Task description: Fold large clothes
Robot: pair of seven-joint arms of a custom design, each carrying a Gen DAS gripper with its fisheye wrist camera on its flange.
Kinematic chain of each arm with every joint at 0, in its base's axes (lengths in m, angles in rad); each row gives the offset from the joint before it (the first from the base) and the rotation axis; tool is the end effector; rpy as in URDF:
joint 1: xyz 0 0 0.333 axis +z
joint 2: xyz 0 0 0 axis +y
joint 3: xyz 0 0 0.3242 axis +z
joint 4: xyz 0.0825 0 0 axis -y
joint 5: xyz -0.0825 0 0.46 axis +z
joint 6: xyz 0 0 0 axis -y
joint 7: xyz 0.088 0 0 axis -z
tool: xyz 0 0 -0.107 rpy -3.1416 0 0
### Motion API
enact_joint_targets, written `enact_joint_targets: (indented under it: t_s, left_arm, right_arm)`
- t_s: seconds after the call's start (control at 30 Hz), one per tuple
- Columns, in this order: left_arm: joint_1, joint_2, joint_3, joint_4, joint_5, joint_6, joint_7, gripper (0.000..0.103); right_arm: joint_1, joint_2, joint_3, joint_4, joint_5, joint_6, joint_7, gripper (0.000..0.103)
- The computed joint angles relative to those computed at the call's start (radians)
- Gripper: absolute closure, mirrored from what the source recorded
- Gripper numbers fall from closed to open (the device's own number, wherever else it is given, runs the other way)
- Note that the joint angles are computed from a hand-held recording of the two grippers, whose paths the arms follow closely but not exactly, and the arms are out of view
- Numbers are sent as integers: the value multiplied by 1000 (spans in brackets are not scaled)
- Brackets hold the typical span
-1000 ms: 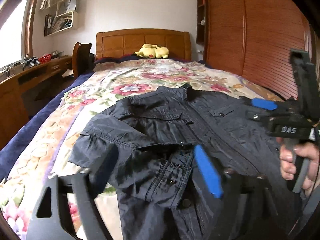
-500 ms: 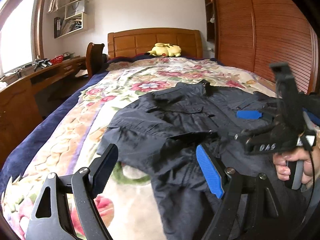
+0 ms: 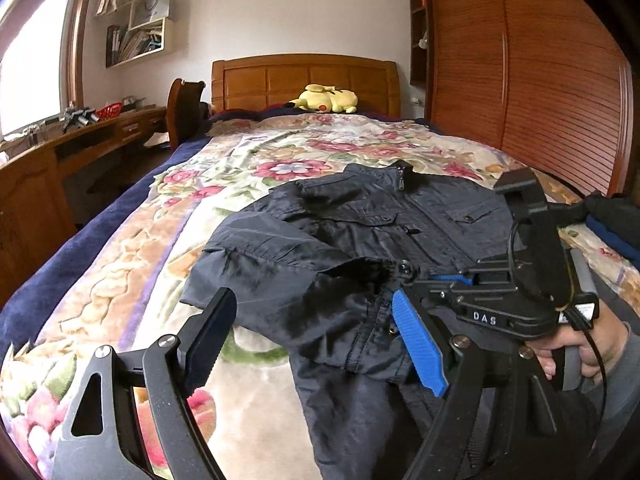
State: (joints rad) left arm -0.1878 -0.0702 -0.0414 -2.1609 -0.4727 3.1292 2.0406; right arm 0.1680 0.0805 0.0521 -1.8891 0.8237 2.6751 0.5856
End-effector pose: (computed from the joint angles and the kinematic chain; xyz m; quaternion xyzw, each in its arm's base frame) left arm 0.6242 -0.1056 0.5186 -0.5388 0.6803 -0.3903 0.3073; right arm 0.6851 0.1295 0.5135 -0.7952 0.4256 -0.1754 0.3946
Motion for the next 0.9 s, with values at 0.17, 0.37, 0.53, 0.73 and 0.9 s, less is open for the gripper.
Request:
enact_joint_targets:
  t_s: [0.17, 0.37, 0.53, 0.73, 0.9]
  left_arm:
    - [-21, -8, 7, -1, -34, -1, 36, 22]
    - [-82, -28, 38, -5, -98, 23, 102, 22]
    - [-115, -44, 45, -2, -100, 23, 107, 22]
    - [-204, -81, 107, -16, -87, 62, 125, 22]
    - [-174, -99, 88, -29, 29, 78, 17, 22]
  right_arm:
    - [12, -62, 5, -67, 123, 83, -102, 101]
    - [45, -159, -29, -148, 303, 198, -271, 101]
    - [61, -196, -66, -191, 352, 295, -317, 101]
    - [64, -206, -91, -218, 347, 366, -295, 101]
    - [79, -220, -106, -243, 329, 420, -277, 101]
